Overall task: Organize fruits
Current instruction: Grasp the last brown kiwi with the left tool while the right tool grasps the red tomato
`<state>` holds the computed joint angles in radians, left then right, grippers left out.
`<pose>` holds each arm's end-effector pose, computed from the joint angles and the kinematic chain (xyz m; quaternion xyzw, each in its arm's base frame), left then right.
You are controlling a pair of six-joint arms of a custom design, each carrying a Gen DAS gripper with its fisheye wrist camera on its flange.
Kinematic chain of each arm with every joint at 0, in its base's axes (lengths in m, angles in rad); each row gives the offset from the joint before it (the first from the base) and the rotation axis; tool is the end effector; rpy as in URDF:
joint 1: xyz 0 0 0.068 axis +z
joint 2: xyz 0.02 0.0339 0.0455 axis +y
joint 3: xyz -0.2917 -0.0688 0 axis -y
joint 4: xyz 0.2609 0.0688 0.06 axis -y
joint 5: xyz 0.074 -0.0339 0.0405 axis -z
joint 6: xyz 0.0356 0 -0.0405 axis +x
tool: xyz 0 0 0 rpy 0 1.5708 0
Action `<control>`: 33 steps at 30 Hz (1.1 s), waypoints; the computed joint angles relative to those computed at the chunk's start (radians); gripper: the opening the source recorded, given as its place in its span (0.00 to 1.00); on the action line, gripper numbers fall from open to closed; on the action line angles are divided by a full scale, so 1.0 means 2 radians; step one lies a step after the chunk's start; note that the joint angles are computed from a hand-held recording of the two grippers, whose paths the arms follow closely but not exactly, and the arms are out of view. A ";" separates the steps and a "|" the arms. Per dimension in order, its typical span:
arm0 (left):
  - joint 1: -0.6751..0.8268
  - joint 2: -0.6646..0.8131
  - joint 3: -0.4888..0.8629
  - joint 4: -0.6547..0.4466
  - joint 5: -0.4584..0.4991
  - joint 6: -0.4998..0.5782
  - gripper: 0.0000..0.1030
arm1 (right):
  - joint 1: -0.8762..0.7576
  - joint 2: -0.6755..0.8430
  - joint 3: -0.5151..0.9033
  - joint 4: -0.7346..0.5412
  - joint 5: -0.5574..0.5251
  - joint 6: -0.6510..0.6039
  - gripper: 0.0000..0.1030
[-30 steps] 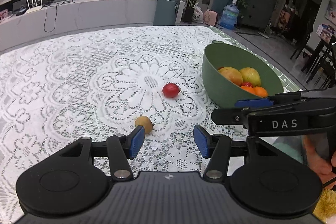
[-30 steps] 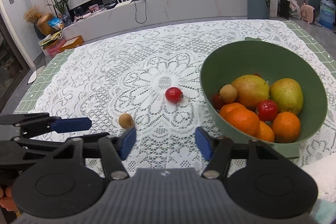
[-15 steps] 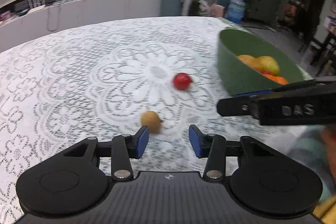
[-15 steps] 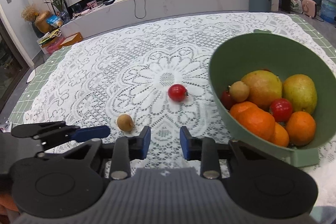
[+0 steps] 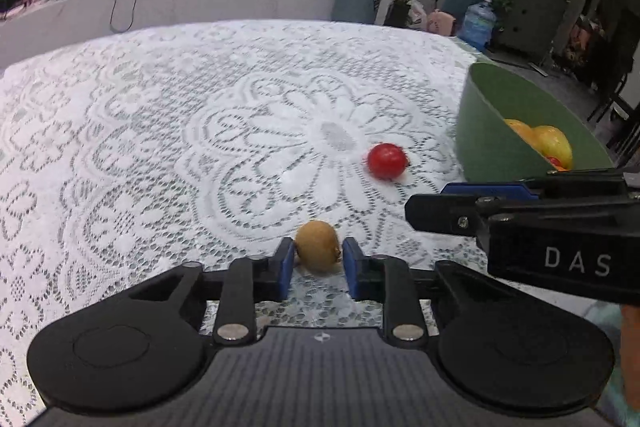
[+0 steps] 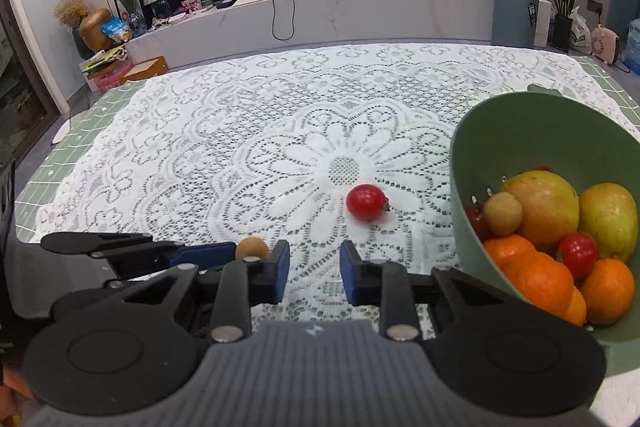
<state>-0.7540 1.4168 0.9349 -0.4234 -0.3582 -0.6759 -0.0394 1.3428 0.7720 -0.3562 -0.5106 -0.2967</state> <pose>0.2276 -0.1966 0.2496 -0.0218 0.9316 -0.0836 0.3531 0.2696 0.0068 0.2231 -0.1970 0.9001 0.1850 0.3419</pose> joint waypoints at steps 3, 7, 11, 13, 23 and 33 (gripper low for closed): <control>0.002 -0.006 -0.003 0.001 0.001 -0.004 0.26 | 0.017 0.010 0.001 0.017 0.021 0.011 0.24; 0.000 -0.015 -0.002 -0.007 -0.022 -0.016 0.26 | 0.039 0.022 0.002 0.042 0.052 0.018 0.24; 0.004 -0.025 -0.003 -0.016 -0.048 -0.034 0.26 | 0.065 0.028 -0.004 0.080 0.096 0.018 0.24; 0.006 -0.032 -0.005 -0.018 -0.057 -0.043 0.26 | 0.072 0.033 -0.006 0.096 0.109 0.013 0.24; 0.004 -0.033 0.000 -0.030 -0.071 -0.045 0.26 | 0.126 0.070 -0.022 0.192 0.224 -0.034 0.32; 0.006 -0.035 -0.004 -0.023 -0.062 -0.045 0.26 | 0.139 0.114 -0.005 0.200 0.258 -0.039 0.27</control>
<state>-0.7415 1.3464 0.9272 -0.4703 -0.4831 -0.7653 0.2395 1.5698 0.7616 0.0445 0.0049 -0.3752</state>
